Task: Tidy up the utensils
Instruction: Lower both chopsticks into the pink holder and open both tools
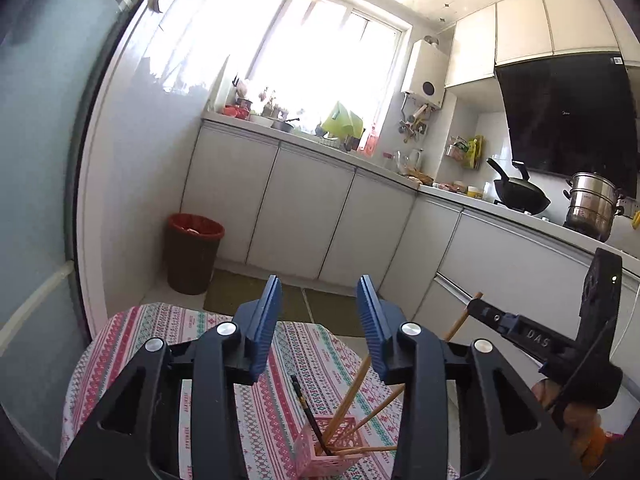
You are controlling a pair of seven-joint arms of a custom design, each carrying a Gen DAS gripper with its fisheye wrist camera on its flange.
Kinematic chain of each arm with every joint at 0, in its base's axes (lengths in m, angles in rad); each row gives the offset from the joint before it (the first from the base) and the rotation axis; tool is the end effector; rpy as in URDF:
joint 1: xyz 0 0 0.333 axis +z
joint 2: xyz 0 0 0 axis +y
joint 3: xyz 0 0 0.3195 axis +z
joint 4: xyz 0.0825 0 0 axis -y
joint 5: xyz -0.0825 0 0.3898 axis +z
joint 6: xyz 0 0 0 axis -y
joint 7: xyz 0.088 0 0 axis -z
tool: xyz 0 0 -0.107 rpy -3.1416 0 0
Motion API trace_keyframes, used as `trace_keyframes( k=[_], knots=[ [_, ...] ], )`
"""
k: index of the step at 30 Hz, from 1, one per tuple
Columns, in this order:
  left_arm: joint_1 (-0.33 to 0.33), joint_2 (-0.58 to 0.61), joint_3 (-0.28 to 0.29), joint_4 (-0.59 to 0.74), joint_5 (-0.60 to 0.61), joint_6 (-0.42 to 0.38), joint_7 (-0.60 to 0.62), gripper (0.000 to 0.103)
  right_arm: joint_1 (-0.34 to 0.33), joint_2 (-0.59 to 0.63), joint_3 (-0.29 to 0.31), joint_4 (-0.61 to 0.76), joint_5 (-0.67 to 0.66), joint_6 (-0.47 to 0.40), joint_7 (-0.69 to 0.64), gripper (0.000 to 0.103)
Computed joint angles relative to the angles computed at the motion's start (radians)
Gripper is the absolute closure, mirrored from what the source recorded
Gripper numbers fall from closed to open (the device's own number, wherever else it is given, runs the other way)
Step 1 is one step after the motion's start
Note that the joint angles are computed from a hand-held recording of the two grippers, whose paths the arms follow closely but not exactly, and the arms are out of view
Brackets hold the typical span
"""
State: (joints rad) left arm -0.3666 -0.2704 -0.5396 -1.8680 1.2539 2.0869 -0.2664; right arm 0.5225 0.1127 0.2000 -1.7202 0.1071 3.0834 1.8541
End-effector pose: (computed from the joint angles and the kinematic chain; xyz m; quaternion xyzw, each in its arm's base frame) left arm 0.3303 -0.4129 0.6998 -0.6574 0.4008 -0.4783 0.4224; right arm 0.4945 0.4131 0.6704 -0.6565 0.4744 -0.1222 0.5736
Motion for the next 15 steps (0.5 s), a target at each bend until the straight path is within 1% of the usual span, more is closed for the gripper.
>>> trace_keyframes(
  k=[1, 2, 3, 5, 6, 8, 11, 13, 15],
  knots=[
    [0.0, 0.006, -0.007, 0.005, -0.002, -0.023, 0.01, 0.055, 0.005, 0.015, 0.001, 0.005, -0.01, 0.012, -0.005, 0.095],
    [-0.003, 0.009, -0.008, 0.005, -0.012, -0.038, 0.017, 0.049, 0.017, 0.03, -0.008, 0.011, -0.036, 0.015, 0.002, 0.095],
    [-0.007, 0.009, -0.004, 0.001, -0.025, -0.041, 0.022, 0.048, 0.027, 0.041, -0.015, 0.02, -0.056, 0.005, 0.013, 0.094],
    [-0.015, 0.007, 0.004, -0.003, -0.052, -0.036, 0.043, 0.048, 0.045, 0.047, -0.031, 0.025, -0.084, -0.02, 0.053, 0.089],
    [-0.016, 0.012, 0.0, 0.005, -0.056, -0.053, 0.06, 0.049, 0.048, 0.04, -0.033, 0.018, -0.092, -0.027, 0.067, 0.087],
    [-0.022, 0.02, -0.007, 0.022, -0.053, -0.076, 0.084, 0.049, 0.051, 0.019, -0.035, 0.001, -0.113, -0.027, 0.083, 0.087],
    [-0.037, 0.04, -0.023, 0.061, -0.055, -0.126, 0.116, 0.048, 0.064, -0.032, -0.051, -0.038, -0.199, -0.023, 0.134, 0.085],
    [-0.053, 0.06, -0.029, 0.089, -0.06, -0.157, 0.137, 0.048, 0.062, -0.079, -0.054, -0.079, -0.273, -0.023, 0.189, 0.073],
    [-0.076, 0.088, -0.037, 0.122, -0.066, -0.205, 0.154, 0.042, 0.043, -0.128, -0.042, -0.125, -0.355, -0.02, 0.256, 0.072]
  ],
)
